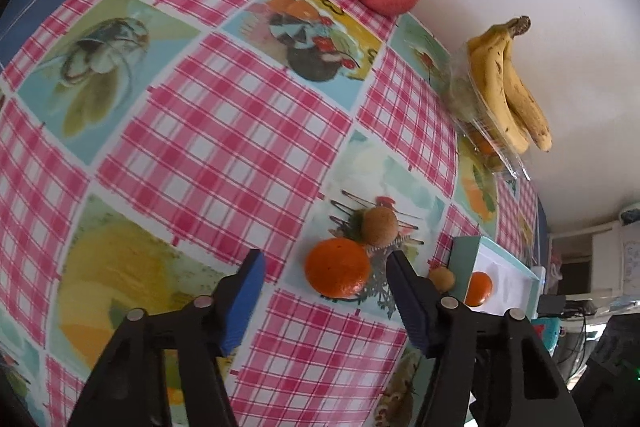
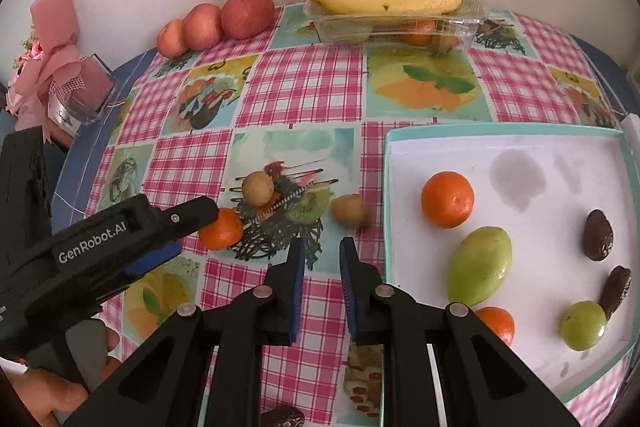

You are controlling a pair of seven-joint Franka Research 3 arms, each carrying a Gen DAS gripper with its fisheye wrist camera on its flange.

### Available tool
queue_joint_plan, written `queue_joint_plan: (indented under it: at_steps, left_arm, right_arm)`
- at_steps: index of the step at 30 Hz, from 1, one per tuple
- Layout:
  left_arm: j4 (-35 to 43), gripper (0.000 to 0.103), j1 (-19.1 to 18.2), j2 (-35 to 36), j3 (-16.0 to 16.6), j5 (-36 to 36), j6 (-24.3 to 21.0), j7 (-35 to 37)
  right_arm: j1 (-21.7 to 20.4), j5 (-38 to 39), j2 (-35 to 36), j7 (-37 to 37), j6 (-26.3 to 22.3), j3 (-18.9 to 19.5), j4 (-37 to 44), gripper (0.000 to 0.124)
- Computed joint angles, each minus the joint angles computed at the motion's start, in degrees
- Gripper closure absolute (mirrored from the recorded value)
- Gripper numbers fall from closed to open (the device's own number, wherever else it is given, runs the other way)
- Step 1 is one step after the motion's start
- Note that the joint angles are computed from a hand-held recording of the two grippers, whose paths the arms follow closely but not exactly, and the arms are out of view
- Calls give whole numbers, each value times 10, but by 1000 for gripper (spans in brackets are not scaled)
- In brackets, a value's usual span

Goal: Organize fruits
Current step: 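Close left tool on a mandarin while right tool moves toward a small brown fruit, then close right tool on the small brown fruit while left tool holds the mandarin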

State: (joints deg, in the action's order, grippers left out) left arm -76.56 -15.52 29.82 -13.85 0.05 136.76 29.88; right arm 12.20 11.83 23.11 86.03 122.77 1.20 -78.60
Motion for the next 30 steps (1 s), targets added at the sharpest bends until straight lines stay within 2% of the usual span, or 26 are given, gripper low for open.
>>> queue_joint_plan:
  at_steps: [2,6,12,15,22,30]
  left_arm:
    - [2,59,2,3,-3,-6,0,4]
    - [2,67,6,7,-10,-20,8,21]
    - [1,68,-12,-5,15,21,-9,-11]
    - [-23,68,-10,-26,22,38,-2,-30]
    - [-51,68,0,-49,22,55,7,-48]
    - [-58,68,4,-57,20,60,13,-52]
  right_arm:
    - [-1,1,-2,4,3,-2,-4,106]
    - [-4,2,-3,13,13,-4,-6,106]
    - [-3,-4,0,14,22,-4,-5,106]
    - [4,-21,6,14,21,-6,1,106]
    - [29,-86,18,17,16,-17,9,105]
    - [37,-123,20,36,22,-23,5,104]
